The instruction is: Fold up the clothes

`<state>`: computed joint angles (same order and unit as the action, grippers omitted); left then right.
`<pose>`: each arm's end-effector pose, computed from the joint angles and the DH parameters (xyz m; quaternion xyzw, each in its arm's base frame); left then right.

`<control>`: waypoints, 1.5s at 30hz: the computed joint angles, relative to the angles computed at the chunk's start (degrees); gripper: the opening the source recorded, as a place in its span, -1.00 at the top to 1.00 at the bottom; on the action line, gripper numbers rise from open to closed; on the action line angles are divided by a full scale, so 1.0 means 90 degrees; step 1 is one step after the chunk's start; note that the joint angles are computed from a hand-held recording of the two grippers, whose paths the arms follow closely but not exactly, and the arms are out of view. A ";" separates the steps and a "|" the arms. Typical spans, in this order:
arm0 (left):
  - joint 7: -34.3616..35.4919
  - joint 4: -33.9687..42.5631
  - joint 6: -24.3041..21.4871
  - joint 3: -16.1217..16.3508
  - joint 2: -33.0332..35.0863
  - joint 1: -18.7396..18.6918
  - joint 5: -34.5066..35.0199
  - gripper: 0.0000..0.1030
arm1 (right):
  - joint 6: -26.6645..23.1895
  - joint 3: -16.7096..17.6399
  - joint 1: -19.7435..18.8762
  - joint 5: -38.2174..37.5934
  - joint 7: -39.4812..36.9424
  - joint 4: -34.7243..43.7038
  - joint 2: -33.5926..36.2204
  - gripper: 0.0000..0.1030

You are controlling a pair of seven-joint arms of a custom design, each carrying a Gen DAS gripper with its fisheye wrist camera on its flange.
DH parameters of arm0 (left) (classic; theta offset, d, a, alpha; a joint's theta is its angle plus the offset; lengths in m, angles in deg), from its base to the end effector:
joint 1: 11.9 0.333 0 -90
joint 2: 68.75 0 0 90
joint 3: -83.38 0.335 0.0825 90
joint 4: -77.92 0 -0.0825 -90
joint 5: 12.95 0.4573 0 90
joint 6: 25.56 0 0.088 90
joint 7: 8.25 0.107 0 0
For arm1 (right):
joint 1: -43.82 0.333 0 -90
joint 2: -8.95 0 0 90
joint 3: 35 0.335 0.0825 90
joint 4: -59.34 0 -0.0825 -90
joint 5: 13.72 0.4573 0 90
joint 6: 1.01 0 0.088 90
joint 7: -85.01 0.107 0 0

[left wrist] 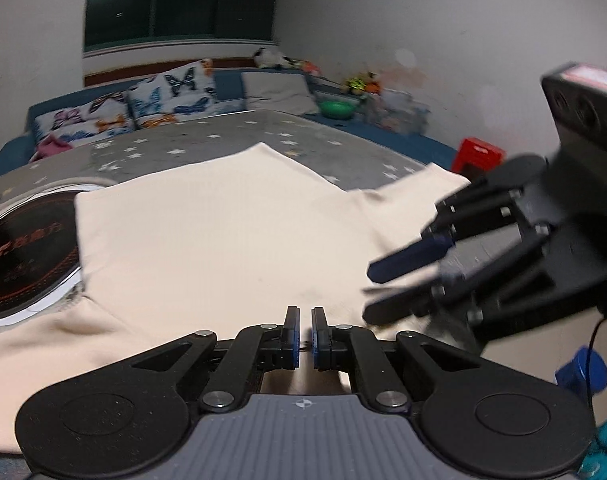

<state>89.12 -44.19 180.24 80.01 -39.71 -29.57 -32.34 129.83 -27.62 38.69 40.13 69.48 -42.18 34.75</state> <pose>0.6311 -0.1959 0.2309 -0.6008 0.6603 -0.3636 0.2662 0.7333 0.0404 0.2968 -0.9135 0.1518 -0.0666 0.3714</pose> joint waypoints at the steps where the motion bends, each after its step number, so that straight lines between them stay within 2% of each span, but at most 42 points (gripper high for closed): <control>1: 0.0012 -0.0006 -0.0027 0.0001 0.0006 -0.0003 0.0012 0.88 | -0.0039 -0.0029 0.0013 -0.0072 0.0092 0.0014 0.0014 0.49; 4: 0.0001 -0.0018 -0.0038 -0.0004 0.0010 0.0008 0.0038 0.87 | -0.0061 -0.0074 0.0020 -0.0237 0.0233 -0.0011 0.0045 0.49; 11: -0.0091 0.0013 -0.0031 -0.0036 -0.0086 0.0109 0.0112 0.87 | -0.0063 -0.0045 -0.0249 0.0452 0.0248 0.0110 0.0003 0.48; 13: -0.0189 0.0134 -0.0090 -0.0098 -0.0036 0.0206 0.0214 0.87 | 0.0153 -0.0065 -0.0261 0.0629 0.0398 0.0326 0.0147 0.47; 16: -0.0168 0.0361 -0.0176 -0.0025 0.0070 0.0124 0.0214 0.87 | 0.0561 -0.0023 -0.0253 0.0733 0.0635 0.0751 0.0479 0.47; 22: -0.0298 0.0835 -0.0436 -0.0098 0.0342 0.0181 0.0533 0.87 | 0.0820 0.0177 -0.0232 0.0241 0.1551 0.1951 0.1442 0.48; 27: -0.0427 0.1090 -0.0714 -0.0121 0.0502 0.0207 0.0847 0.87 | 0.0918 0.0409 -0.0331 -0.0218 0.2055 0.2533 0.2007 0.48; 32: -0.0546 0.1194 -0.0801 -0.0048 0.0545 0.0160 0.1014 0.87 | 0.1082 0.0691 -0.0615 -0.0125 0.2228 0.2660 0.2133 0.48; 36: -0.0625 0.1471 -0.0888 -0.0047 0.0688 0.0150 0.1134 0.87 | 0.1333 0.0610 -0.0577 -0.0381 0.2505 0.2846 0.2309 0.51; 41: -0.0686 0.1774 -0.1014 -0.0137 0.0852 0.0199 0.1402 0.87 | 0.1635 0.0807 -0.0840 -0.0248 0.2462 0.2805 0.2301 0.51; 45: -0.0775 0.2027 -0.1153 -0.0177 0.1022 0.0213 0.1529 0.87 | 0.2095 0.0664 -0.0867 -0.0369 0.2847 0.3007 0.2468 0.51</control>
